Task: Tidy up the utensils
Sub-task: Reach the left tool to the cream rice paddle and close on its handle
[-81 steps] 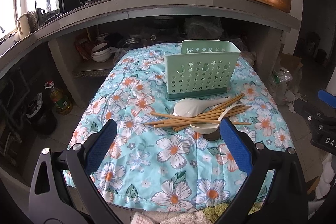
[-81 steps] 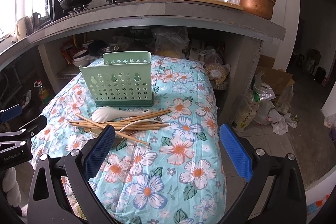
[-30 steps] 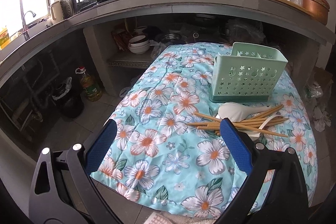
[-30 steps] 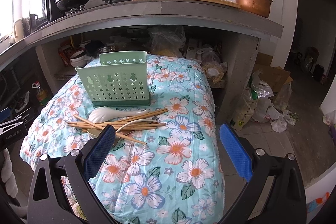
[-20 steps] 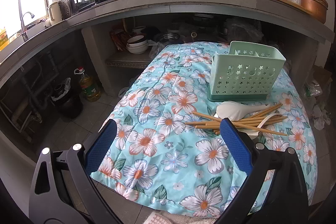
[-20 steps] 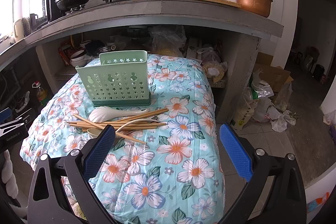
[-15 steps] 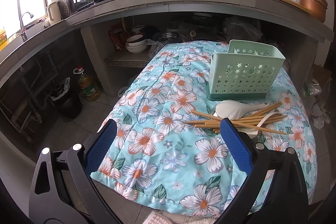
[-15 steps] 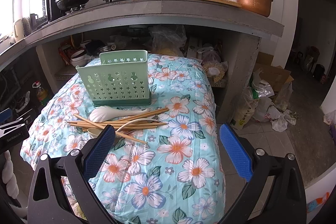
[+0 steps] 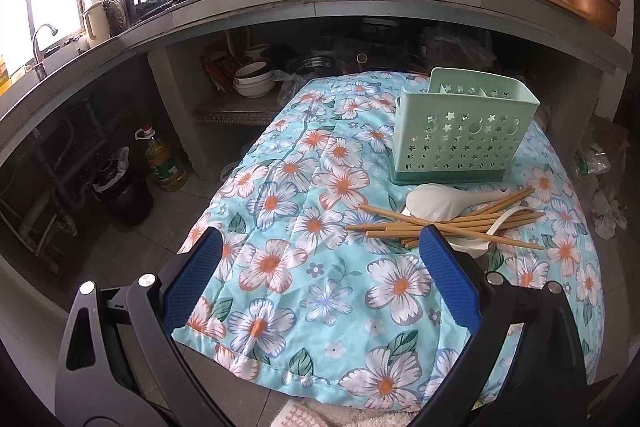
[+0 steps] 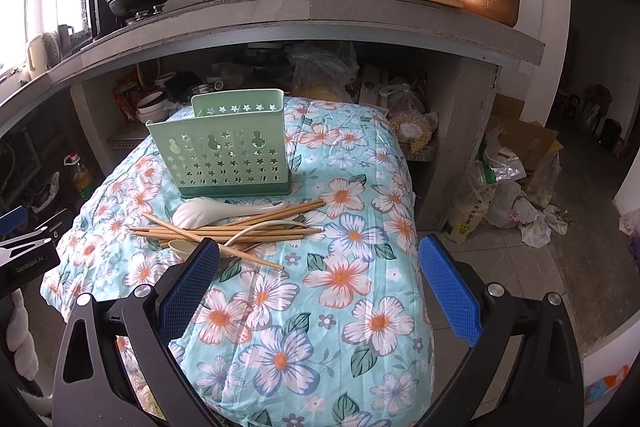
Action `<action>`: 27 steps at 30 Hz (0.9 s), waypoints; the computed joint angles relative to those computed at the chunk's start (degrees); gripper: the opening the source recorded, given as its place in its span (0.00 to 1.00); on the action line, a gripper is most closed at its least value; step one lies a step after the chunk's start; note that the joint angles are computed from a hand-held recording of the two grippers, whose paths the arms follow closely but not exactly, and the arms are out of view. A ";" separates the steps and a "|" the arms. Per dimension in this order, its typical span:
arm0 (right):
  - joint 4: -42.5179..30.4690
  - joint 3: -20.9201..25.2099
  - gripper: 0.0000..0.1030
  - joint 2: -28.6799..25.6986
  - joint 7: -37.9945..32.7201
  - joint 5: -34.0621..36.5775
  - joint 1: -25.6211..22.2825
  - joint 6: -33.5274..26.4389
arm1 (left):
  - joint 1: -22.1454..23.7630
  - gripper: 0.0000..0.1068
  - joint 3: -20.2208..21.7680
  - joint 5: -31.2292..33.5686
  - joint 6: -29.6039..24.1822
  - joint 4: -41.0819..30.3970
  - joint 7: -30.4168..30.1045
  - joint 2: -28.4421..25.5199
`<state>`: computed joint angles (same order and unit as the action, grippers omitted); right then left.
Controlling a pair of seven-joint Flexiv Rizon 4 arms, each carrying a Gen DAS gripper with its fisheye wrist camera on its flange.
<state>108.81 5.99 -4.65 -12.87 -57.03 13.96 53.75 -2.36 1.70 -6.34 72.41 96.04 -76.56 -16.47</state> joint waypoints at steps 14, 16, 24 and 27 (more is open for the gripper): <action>1.47 -3.09 0.94 -2.26 9.47 -6.72 0.52 4.90 | 4.58 0.89 -8.17 -17.32 -9.78 -0.24 19.57 -3.71; 1.42 -3.87 0.94 -2.52 15.42 -14.20 -0.47 5.37 | 5.04 0.89 -9.53 -21.10 -9.79 -0.37 23.15 -4.47; -2.08 -2.57 0.94 -8.49 0.78 5.26 -0.77 8.82 | 5.38 0.77 -11.44 -30.50 -17.68 -3.51 31.09 -7.60; -2.65 -3.64 0.94 -9.33 -1.10 6.41 0.28 9.71 | 5.60 0.67 -11.24 -31.94 -23.73 -6.40 30.90 -9.30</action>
<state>106.17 2.35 -13.98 -13.97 -50.62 14.25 63.46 3.24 -9.54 -38.28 48.68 89.64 -45.66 -25.77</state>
